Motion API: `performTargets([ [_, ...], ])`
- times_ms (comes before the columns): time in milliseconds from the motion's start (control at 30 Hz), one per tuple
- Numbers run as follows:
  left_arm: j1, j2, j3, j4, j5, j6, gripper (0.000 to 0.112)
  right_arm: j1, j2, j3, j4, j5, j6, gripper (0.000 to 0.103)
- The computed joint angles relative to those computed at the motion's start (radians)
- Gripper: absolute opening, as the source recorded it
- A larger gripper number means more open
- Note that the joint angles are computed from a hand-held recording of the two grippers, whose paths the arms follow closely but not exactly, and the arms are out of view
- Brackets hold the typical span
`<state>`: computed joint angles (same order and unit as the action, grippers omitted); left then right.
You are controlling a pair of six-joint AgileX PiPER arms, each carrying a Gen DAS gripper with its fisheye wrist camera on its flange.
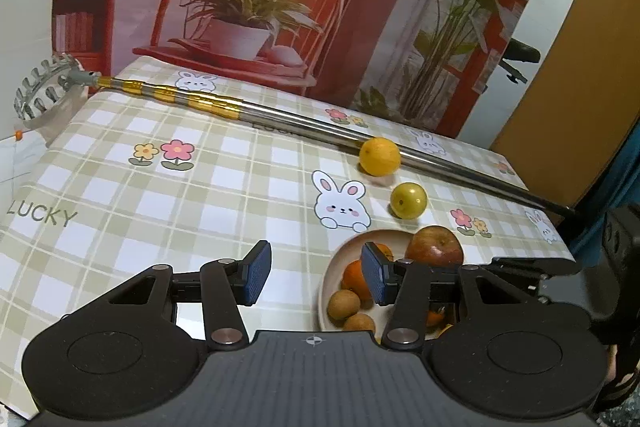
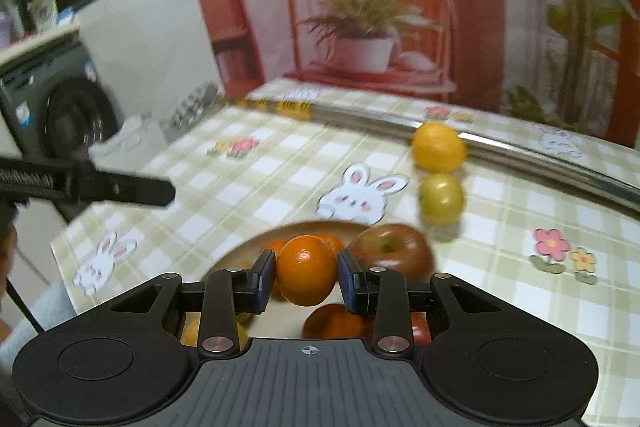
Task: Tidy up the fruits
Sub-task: 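Lower the mandarin onto the plate and open the right tool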
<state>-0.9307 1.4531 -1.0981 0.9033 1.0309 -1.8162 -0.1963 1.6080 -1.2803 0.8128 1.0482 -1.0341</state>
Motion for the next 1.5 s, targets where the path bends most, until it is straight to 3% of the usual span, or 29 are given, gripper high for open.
performTargets([
  [700,-0.001,0.01,0.01,-0.021,-0.003,0.002,0.059,0.084,0.006,0.025,-0.079,-0.017,0.035,0.031],
  [1500,0.02,0.005,0.008,-0.022,-0.034,0.014,0.06,-0.028,0.002,-0.032,0.032,0.0,-0.016,0.032],
])
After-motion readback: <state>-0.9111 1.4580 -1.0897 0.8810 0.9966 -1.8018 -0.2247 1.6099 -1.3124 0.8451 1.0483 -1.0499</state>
